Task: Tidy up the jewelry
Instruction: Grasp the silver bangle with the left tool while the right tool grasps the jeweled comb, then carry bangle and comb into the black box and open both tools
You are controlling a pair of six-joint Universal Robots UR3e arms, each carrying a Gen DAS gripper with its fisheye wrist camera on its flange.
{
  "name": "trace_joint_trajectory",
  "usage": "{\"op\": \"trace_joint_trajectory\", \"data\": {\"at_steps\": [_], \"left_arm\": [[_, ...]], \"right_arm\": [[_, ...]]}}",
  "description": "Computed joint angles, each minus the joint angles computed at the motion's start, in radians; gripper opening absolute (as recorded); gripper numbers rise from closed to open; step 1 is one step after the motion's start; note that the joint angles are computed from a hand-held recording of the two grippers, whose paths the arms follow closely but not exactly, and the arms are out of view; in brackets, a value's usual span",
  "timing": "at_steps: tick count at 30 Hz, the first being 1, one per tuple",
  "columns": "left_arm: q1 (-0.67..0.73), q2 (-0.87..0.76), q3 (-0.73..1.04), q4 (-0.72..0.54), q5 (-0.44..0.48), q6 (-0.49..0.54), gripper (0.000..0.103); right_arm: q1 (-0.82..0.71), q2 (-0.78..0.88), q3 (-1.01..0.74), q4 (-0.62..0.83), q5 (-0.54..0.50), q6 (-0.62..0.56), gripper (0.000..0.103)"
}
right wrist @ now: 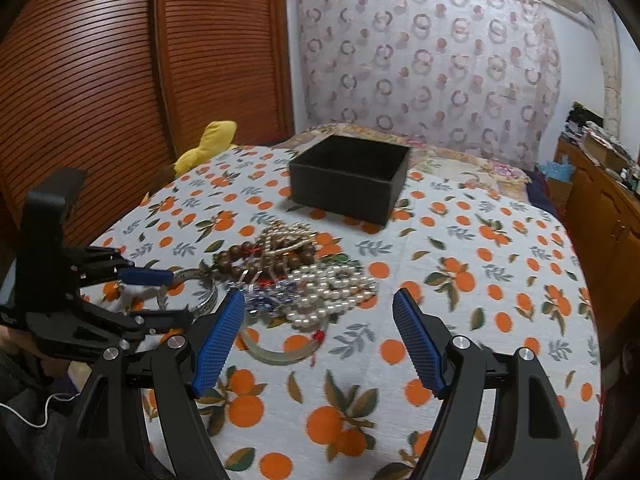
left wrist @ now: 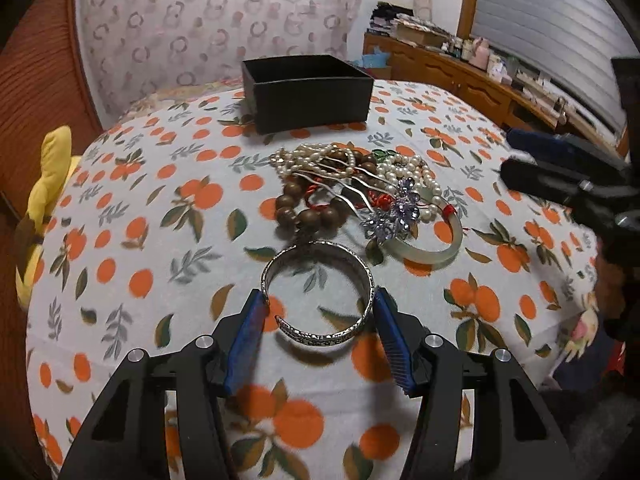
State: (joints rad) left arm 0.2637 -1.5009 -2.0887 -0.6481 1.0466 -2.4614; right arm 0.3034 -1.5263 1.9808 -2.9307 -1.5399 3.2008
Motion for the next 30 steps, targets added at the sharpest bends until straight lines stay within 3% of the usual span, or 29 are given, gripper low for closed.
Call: {"op": "trace_joint_trajectory", "data": {"at_steps": [4, 18, 30], "left_arm": [[0.043, 0.041, -0.029, -0.001, -0.027, 0.011, 0.053], [0.123, 0.045, -0.053, 0.024, -0.083, 0.004, 0.053], [0.14, 0.044, -0.045, 0.024, -0.11, -0.002, 0.053]], "right_arm": [[0.035, 0.061, -0.064, 0.03, 0.018, -0.021, 0.069], [0.113, 0.308, -0.349, 0.176, -0.041, -0.106, 0.068], [0.136, 0.362, -0.406, 0.218, -0.101, -0.137, 0.066]]}}
